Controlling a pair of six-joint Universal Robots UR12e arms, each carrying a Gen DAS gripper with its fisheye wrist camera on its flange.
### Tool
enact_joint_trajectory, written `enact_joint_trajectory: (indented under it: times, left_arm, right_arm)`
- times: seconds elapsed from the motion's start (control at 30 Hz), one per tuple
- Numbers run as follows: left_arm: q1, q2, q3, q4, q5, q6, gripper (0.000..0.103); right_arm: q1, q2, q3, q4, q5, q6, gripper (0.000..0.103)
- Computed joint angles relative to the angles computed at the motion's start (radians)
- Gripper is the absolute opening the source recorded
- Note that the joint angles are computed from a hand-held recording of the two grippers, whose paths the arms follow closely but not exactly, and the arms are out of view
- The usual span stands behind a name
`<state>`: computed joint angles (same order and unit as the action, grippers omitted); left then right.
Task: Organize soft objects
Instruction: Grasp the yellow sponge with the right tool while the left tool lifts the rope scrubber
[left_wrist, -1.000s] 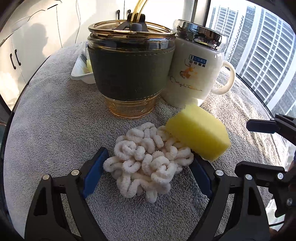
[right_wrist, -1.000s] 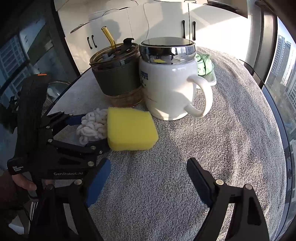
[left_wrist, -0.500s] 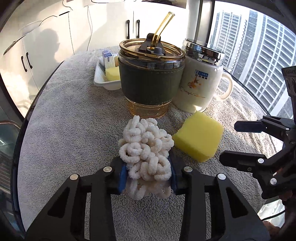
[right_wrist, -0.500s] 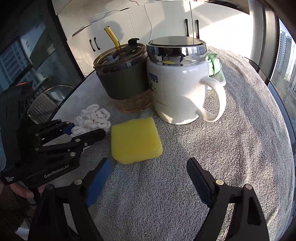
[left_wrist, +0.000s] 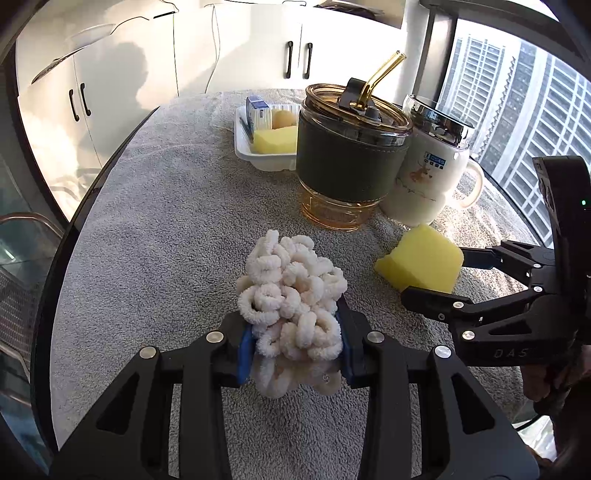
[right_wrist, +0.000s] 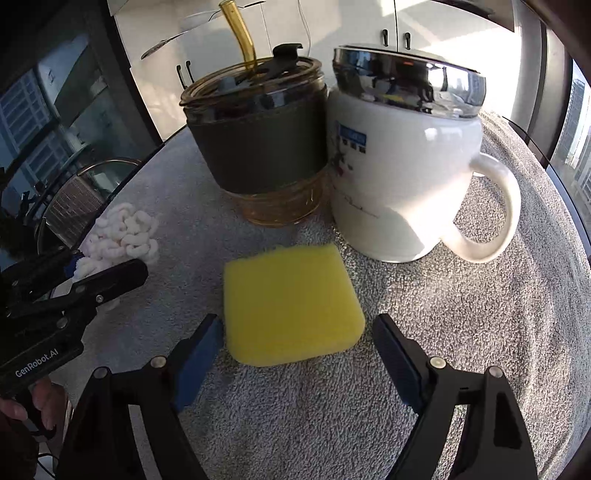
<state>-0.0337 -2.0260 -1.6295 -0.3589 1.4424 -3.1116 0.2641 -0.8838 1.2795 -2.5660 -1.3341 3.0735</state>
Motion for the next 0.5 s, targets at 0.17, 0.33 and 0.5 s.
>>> enact_joint_trajectory:
  times: [0.17,0.33,0.5]
  left_arm:
    - [0.001,0.002,-0.001,-0.001,-0.006,-0.005,0.034]
    - [-0.005,-0.003,0.003,-0.005,0.005,0.01,0.034]
    - [-0.006,-0.005,0.008,-0.013,0.013,0.013,0.034]
  right_arm:
    - [0.012,0.007,-0.009,-0.012,-0.039,-0.011,0.069]
    - [0.007,-0.004,0.011,-0.025,-0.017,0.01,0.065]
    - [-0.018,-0.042,0.069,-0.049,0.014,0.066,0.063]
